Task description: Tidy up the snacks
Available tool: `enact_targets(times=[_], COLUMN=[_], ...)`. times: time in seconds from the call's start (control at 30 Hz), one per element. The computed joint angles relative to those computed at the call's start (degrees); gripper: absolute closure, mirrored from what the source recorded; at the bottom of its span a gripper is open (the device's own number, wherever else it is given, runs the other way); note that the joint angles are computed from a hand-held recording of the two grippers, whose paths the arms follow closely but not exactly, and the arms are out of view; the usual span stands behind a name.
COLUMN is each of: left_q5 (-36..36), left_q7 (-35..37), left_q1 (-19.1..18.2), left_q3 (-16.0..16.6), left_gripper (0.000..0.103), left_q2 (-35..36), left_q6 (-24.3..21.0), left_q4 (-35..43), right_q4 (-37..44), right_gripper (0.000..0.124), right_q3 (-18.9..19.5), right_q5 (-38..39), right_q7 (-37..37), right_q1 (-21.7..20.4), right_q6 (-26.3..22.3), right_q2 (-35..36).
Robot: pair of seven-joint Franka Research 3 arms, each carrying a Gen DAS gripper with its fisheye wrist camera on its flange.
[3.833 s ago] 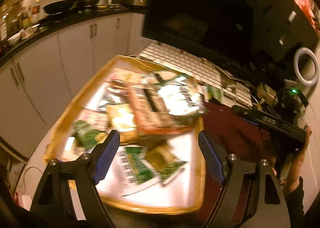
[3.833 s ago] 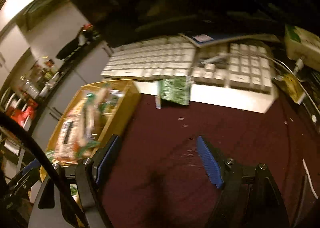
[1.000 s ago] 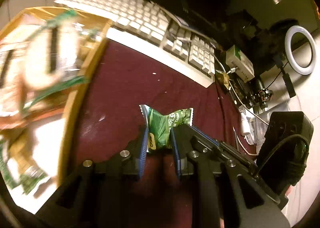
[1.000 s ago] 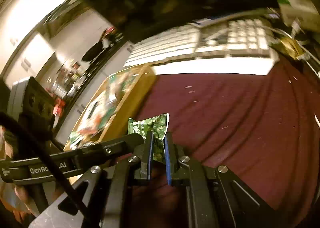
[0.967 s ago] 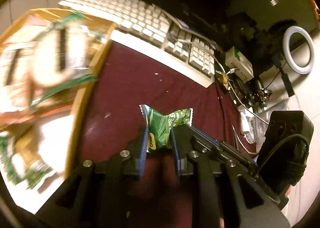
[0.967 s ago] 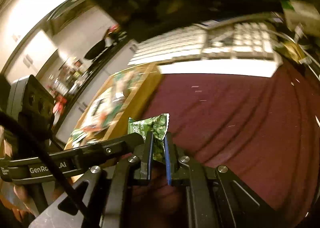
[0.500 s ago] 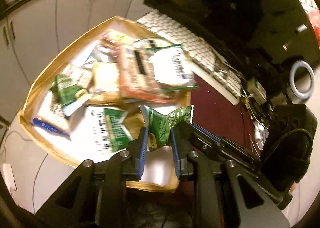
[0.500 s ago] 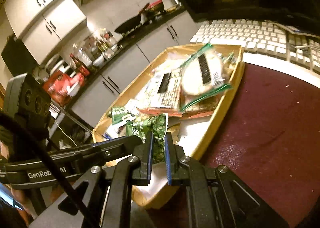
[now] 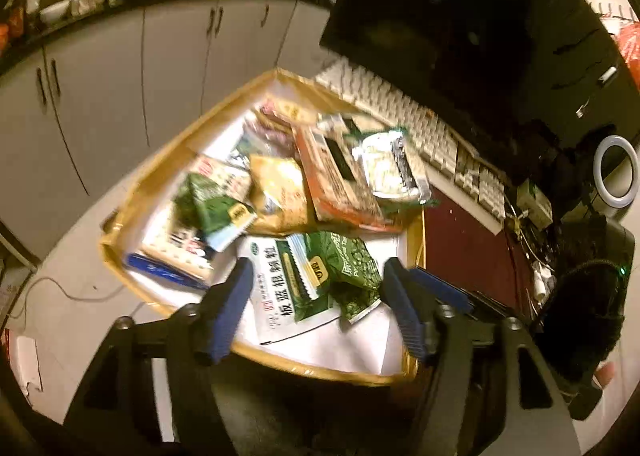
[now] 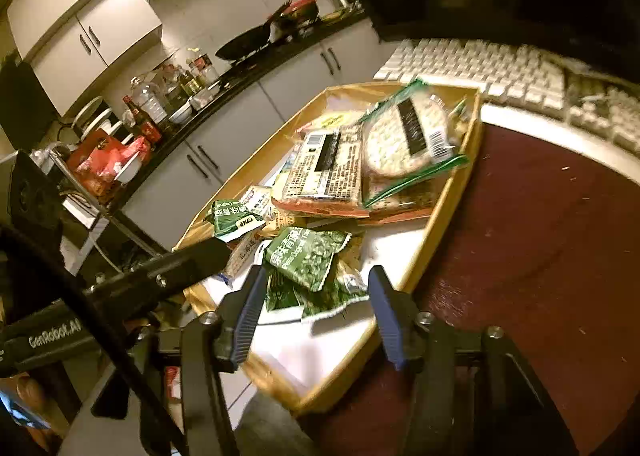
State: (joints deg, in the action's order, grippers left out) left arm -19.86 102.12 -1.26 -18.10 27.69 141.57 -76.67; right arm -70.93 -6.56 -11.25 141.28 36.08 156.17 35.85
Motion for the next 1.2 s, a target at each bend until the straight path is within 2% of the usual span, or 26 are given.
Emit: enact_targets(times=[0.03, 0.1, 0.13, 0.27, 0.33, 0.4, 0.5, 0.6, 0.73, 0.87, 1.03, 1.2], left_q5=[1.2, 4.3, 5.8, 13.4, 16.7, 19.7, 24.6, 26.9, 24.5, 29.7, 32.6, 34.1], left_q7=[-0.9, -2.6, -3.0, -8.3, -11.1, -13.7, -17.4, -19.7, -16.6, -20.6, -21.2, -22.2], left_q1=[-0.6, -1.8, -2.2, -4.1, -4.4, -4.6, -5.3, -5.0, -3.1, -5.1, -5.4, -5.4], left_q3=[1.0, 2.5, 2.9, 5.5, 6.5, 7.1, 8.3, 8.1, 5.7, 8.0, 8.5, 8.6], left_gripper=[0.03, 0.029, 0.027, 0.018, 0.015, 0.015, 0.014, 0.014, 0.014, 0.014, 0.013, 0.013], left_q2=[-1.9, -4.1, -5.4, -9.8, -11.7, -12.6, -13.6, -14.2, -13.9, -13.6, -13.7, -13.5], left_q6=[3.4, 8.1, 10.4, 17.9, 20.9, 21.7, 22.8, 24.0, 22.2, 22.2, 20.8, 18.9], left_q4=[-3.0, -6.6, -8.7, -15.2, -18.3, -19.7, -21.2, -22.1, -21.4, -21.2, -20.5, -19.6], right_q4=[-0.3, -0.7, -1.0, -0.4, 1.3, 3.4, 4.8, 4.2, 5.1, 4.7, 7.1, 9.1], right_gripper=[0.066, 0.054, 0.053, 0.052, 0.052, 0.052, 0.051, 0.051, 0.051, 0.051, 0.051, 0.051], right_q3=[-1.0, -4.2, -6.0, -5.7, -5.2, -4.7, -3.7, -2.6, -2.0, -1.3, -0.8, -0.8], right_q5=[-0.9, -5.0, -8.0, -13.5, -16.0, -18.3, -20.9, -21.9, -22.8, -22.6, -21.0, -19.9], right_q7=[0.9, 4.9, 7.8, 12.4, 13.4, 14.2, 15.2, 16.1, 16.9, 17.7, 16.6, 16.2], right_q1=[0.9, 3.8, 5.6, 6.7, 7.1, 7.4, 7.3, 6.5, 6.4, 5.7, 5.4, 5.5], right_q6=[-0.6, -3.3, -4.8, -7.9, -11.1, -14.9, -17.8, -17.5, -19.5, -19.2, -20.4, -23.7], right_q2=[-0.4, -1.3, -1.9, -2.4, -1.9, -1.3, -1.1, -1.5, -0.9, -1.0, 0.5, 1.5])
